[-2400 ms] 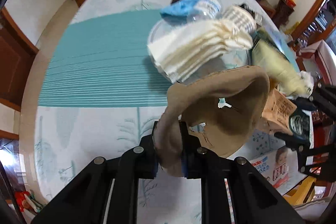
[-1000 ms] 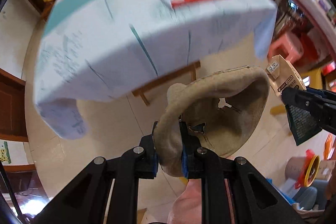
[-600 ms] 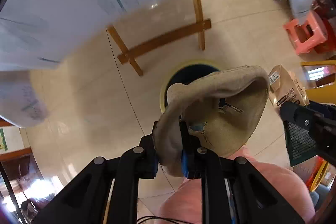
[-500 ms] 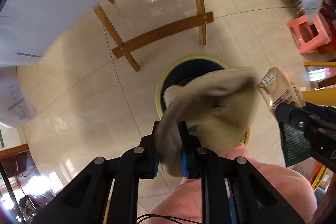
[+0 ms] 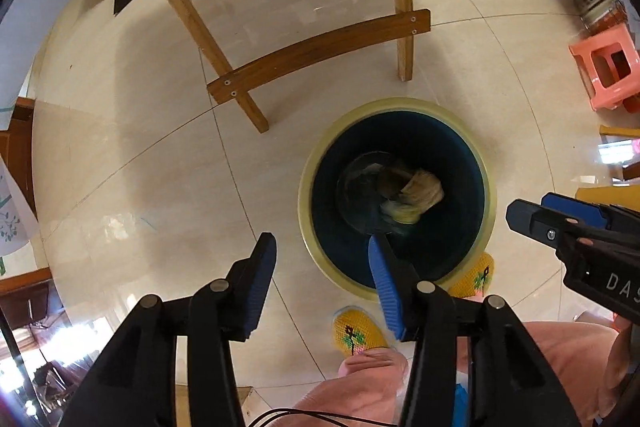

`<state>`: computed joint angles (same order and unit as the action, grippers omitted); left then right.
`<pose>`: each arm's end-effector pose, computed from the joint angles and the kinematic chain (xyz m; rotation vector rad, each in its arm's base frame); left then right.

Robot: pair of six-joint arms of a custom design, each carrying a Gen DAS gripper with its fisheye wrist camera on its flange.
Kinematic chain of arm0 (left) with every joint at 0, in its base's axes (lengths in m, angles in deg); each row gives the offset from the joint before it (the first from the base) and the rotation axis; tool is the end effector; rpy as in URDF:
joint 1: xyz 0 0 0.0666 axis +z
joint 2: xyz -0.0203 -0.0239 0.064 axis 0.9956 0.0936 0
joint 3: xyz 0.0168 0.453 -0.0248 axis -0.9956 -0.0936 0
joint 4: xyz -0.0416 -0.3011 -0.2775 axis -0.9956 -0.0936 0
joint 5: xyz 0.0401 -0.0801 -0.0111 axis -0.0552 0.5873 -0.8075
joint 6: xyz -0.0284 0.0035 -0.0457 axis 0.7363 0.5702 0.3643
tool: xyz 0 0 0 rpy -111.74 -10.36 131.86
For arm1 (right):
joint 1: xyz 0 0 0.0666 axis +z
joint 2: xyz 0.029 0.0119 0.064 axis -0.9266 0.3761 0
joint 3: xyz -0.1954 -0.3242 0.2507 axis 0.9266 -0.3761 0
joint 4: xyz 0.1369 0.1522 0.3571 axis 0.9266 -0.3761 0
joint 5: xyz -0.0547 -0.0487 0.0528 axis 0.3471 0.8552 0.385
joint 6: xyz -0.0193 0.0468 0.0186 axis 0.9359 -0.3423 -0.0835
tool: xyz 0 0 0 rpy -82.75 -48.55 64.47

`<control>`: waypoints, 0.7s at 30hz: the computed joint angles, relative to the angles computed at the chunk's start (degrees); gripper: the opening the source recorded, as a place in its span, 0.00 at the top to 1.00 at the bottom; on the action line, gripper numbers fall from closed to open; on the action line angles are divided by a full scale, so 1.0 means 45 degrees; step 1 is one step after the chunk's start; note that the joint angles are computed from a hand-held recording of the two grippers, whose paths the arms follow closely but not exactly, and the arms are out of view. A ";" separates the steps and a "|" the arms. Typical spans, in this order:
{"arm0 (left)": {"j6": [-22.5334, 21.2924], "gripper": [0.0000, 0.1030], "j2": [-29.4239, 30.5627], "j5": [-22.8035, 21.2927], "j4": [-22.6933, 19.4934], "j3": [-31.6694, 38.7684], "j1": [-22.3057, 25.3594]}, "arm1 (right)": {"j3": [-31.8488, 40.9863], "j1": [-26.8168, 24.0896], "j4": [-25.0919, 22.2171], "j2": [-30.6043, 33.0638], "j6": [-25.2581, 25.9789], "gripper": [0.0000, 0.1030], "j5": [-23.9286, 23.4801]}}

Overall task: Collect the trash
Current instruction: 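Raise both open grippers back toward the table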

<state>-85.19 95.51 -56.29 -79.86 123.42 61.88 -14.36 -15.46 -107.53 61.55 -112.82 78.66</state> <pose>0.4022 -0.1661 0.3642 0.9737 2.9434 0.1158 0.2981 0.3931 0.3756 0.8811 2.9479 0.5452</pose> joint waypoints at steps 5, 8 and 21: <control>0.0089 0.53 -0.0176 0.0037 -0.0429 0.0472 0.0178 | 0.0489 0.0113 -0.0689 -0.0139 0.0153 0.52 0.0629; -0.0182 0.49 -0.0370 0.0118 -0.0592 0.0816 0.0309 | 0.0920 0.0274 -0.1355 -0.0377 0.0145 0.52 0.1154; -0.0467 0.43 -0.1214 0.1012 -0.4113 0.4592 0.0457 | 0.5004 0.0744 -0.5174 -0.0796 0.0945 0.50 0.2350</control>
